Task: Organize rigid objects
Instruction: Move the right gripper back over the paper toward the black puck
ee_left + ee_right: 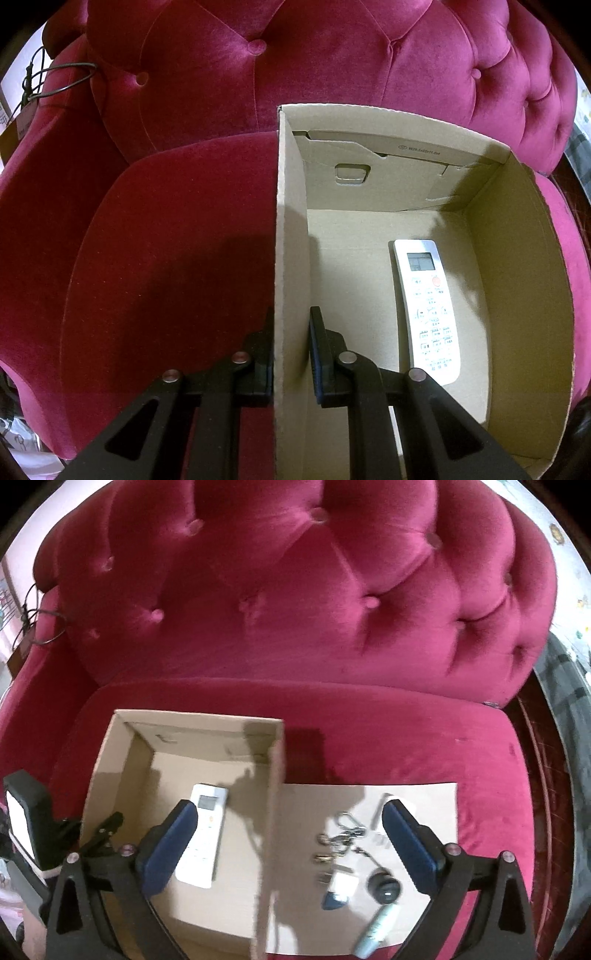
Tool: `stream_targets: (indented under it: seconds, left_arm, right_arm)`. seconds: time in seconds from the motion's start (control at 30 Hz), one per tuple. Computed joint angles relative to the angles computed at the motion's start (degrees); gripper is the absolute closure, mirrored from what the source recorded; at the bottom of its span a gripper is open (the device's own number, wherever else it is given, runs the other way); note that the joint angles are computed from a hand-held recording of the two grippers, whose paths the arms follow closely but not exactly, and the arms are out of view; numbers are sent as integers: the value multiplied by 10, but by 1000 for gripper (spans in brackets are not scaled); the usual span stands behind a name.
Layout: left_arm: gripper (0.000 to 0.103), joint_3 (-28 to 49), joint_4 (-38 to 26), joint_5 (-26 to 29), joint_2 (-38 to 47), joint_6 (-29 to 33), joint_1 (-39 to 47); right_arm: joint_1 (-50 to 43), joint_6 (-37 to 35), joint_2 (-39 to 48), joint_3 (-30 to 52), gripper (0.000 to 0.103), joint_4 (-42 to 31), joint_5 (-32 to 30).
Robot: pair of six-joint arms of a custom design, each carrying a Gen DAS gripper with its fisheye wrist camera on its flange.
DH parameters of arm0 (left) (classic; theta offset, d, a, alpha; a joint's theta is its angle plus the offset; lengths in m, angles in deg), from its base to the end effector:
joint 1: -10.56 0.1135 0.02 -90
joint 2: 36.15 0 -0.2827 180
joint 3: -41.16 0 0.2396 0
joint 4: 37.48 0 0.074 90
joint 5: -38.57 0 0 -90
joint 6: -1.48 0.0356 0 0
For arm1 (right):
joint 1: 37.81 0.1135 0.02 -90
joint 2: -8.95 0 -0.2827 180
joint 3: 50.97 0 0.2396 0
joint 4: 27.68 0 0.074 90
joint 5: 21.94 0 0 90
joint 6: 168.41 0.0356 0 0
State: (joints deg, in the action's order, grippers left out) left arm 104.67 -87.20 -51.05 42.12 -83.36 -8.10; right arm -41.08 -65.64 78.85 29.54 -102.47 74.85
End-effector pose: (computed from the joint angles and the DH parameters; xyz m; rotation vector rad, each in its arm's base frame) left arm 0.2287 -0.0775 0.2303 0.5590 2.6404 -0.0807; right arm 0.2054 -0.0160 0.3247 0.4102 2.6498 -0.1076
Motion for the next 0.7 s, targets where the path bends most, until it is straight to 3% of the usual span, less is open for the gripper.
stream_targets:
  seconds: [0.3, 0.7]
  left_arm:
    - [87, 0, -1, -1, -1, -2, -1]
    - [87, 0, -1, -1, -1, -1, -1]
  right_arm:
    - [-130, -108, -34, -35, 1, -6, -14]
    - [-268, -204, -56, -141, 1, 43, -42]
